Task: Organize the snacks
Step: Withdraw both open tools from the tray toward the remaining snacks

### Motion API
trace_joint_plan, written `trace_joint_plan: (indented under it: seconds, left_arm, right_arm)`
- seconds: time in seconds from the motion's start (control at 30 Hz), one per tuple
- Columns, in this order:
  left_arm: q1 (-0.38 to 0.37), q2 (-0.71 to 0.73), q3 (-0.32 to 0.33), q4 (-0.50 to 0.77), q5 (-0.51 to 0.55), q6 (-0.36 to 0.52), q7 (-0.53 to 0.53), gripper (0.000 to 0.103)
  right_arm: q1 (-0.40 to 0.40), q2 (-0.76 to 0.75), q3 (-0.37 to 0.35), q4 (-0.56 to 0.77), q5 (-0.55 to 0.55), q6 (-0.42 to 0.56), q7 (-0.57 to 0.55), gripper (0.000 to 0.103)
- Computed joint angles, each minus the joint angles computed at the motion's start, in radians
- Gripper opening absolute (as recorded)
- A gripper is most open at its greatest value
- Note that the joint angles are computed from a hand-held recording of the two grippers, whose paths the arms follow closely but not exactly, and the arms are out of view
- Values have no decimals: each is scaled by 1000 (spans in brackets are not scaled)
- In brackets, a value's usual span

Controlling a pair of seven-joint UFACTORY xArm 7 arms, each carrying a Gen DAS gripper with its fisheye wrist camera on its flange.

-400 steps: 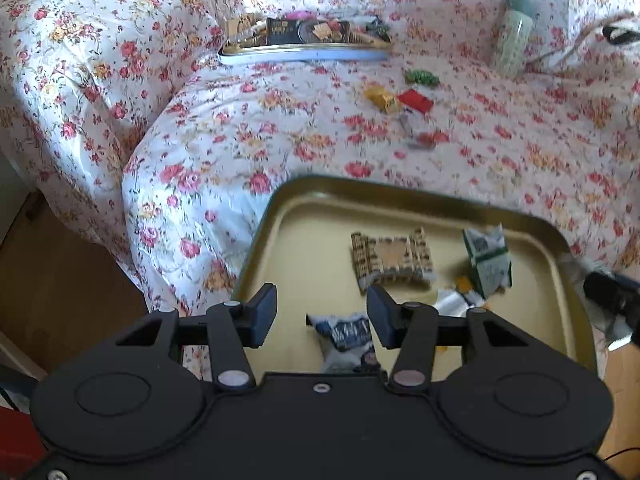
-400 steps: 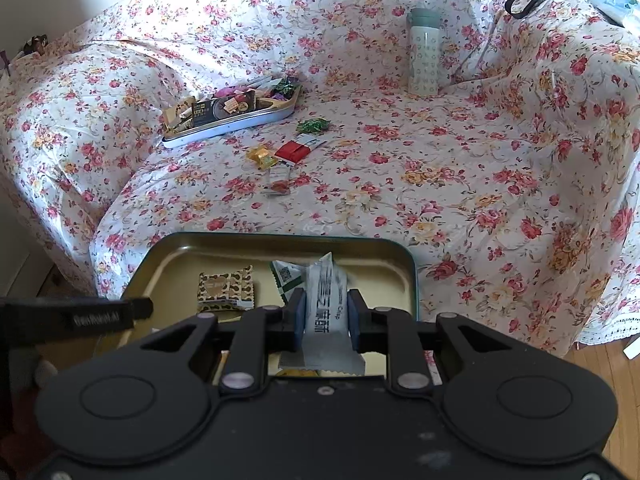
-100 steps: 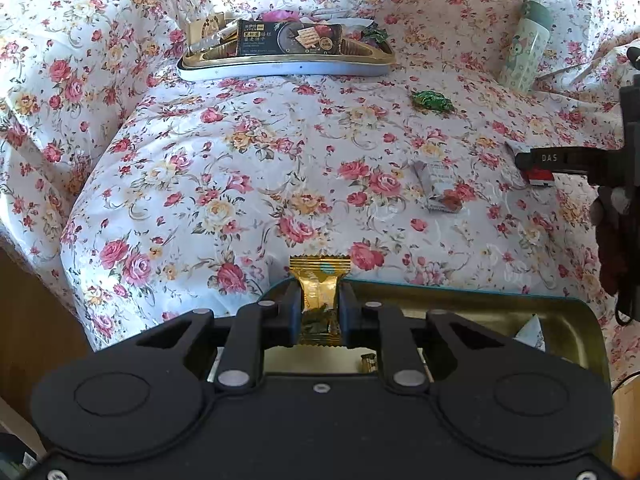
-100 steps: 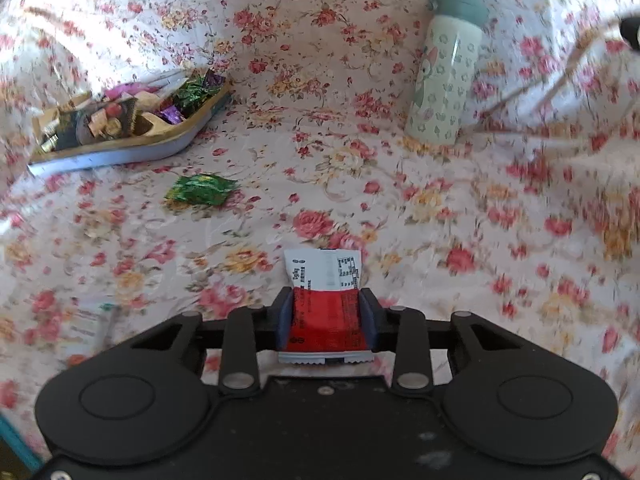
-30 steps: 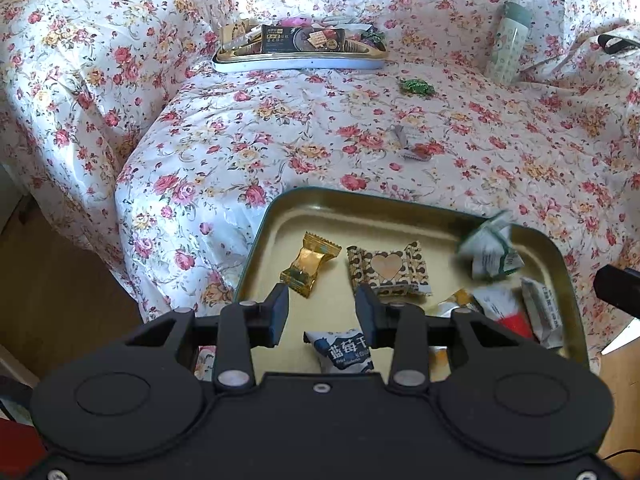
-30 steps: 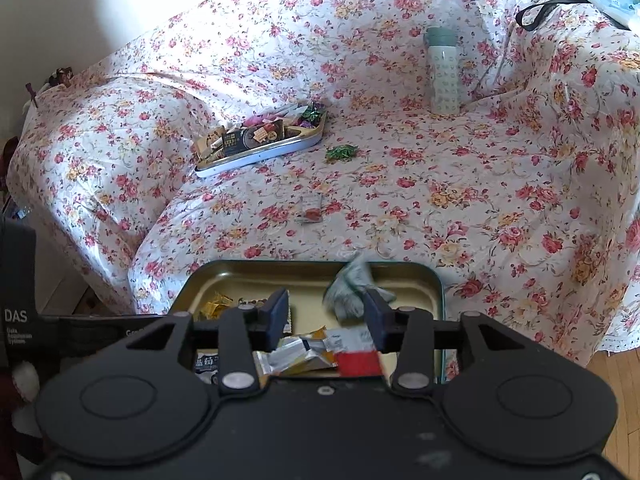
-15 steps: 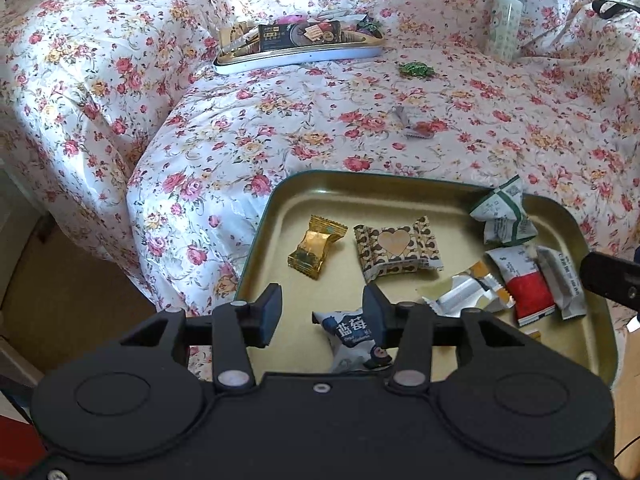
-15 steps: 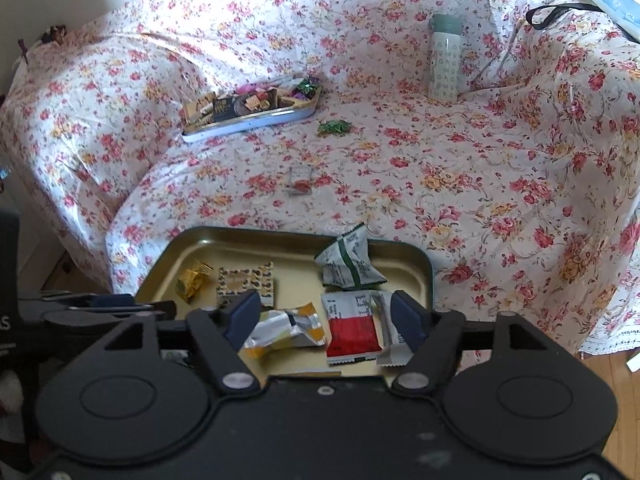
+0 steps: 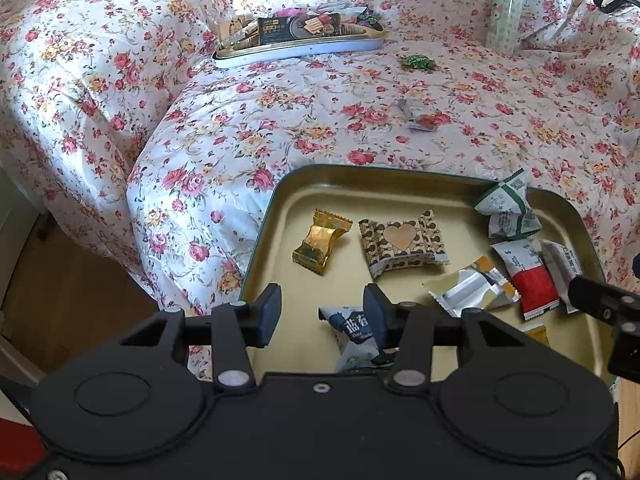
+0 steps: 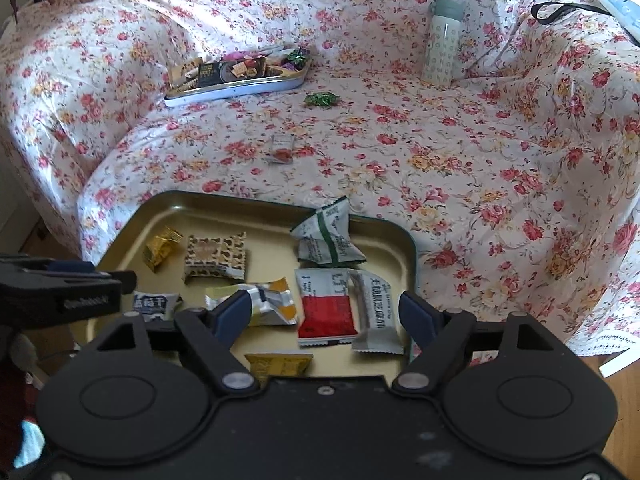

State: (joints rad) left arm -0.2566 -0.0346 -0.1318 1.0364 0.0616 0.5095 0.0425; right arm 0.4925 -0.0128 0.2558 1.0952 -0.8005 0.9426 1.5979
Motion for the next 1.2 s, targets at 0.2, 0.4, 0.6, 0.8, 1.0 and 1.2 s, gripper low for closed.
trace_joint_plan:
  seconds: [0.2, 0.4, 0.6, 0.8, 1.0, 1.2]
  left_arm:
    - [5, 23, 6, 48, -10, -8, 42, 56]
    - [4, 57, 5, 112, -31, -36, 113, 61]
    - [0, 121, 2, 214, -48, -58, 169, 65]
    - [-3, 193, -1, 304, -54, -123, 195, 72]
    - [-6, 277, -12, 386, -86, -157, 227, 74]
    - [-22, 370, -16, 469, -87, -111, 231, 74]
  right_arm:
    - [-16, -19, -9, -26, 18, -26, -5, 88]
    - [-45, -39, -13, -36, 19, -44, -26, 90]
    - [-78, -49, -16, -23, -23, -38, -59, 96]
    - [-108, -45, -28, -21, -100, -83, -36, 103]
    - [-117, -6, -37, 1, -204, -75, 18, 103]
    - [-117, 24, -63, 9, -266, -105, 48, 103]
